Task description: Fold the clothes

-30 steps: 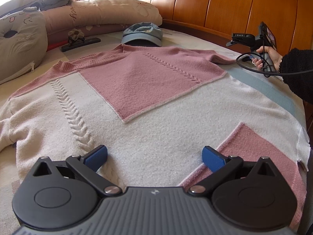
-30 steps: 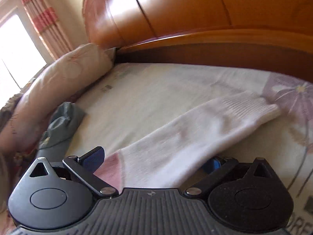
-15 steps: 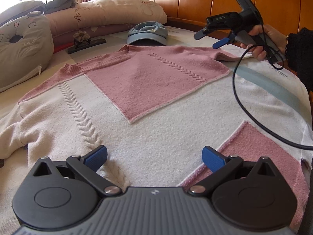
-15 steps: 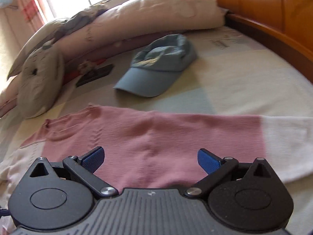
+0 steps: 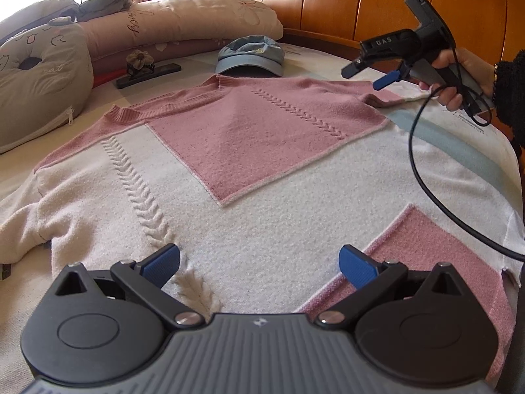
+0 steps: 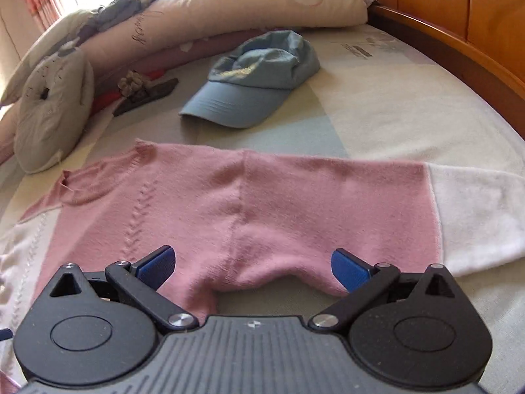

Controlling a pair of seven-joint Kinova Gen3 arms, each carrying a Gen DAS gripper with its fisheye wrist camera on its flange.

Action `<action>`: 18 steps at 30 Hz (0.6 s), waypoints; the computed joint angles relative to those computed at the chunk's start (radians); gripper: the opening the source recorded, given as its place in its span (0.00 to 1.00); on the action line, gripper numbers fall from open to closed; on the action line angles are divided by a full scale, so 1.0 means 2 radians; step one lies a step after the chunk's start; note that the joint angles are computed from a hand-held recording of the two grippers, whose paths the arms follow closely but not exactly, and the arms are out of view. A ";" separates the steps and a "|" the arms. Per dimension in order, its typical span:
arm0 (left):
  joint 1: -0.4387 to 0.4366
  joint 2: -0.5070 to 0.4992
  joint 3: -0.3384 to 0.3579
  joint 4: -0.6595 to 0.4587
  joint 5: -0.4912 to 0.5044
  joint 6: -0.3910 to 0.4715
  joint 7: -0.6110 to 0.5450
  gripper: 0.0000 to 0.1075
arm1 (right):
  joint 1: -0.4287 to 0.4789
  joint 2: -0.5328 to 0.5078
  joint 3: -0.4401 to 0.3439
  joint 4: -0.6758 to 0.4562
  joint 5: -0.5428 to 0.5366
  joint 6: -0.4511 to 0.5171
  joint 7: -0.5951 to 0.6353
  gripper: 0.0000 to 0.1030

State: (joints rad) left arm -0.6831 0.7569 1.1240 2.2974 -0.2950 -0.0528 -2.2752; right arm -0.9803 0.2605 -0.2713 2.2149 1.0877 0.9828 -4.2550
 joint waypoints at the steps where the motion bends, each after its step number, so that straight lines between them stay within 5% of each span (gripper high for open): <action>1: 0.001 -0.001 -0.001 0.000 0.000 0.000 0.000 0.95 | 0.002 0.002 0.005 0.001 0.018 -0.007 -0.010 1.00; 6: 0.007 -0.001 -0.006 -0.003 0.000 0.004 0.000 0.95 | 0.038 0.029 0.016 -0.005 0.031 -0.074 0.006 1.00; 14: -0.001 0.000 0.001 -0.002 0.008 0.003 -0.002 0.95 | 0.000 -0.004 0.006 0.007 -0.022 -0.048 0.022 1.00; 18: -0.001 0.000 0.002 -0.001 0.006 0.001 -0.002 0.95 | -0.007 -0.001 0.014 -0.009 -0.023 0.012 0.012 1.00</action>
State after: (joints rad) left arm -0.6848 0.7571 1.1271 2.2955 -0.2826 -0.0507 -2.2796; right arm -0.9944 0.2587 -0.2424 2.1978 1.0408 1.0068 -4.2313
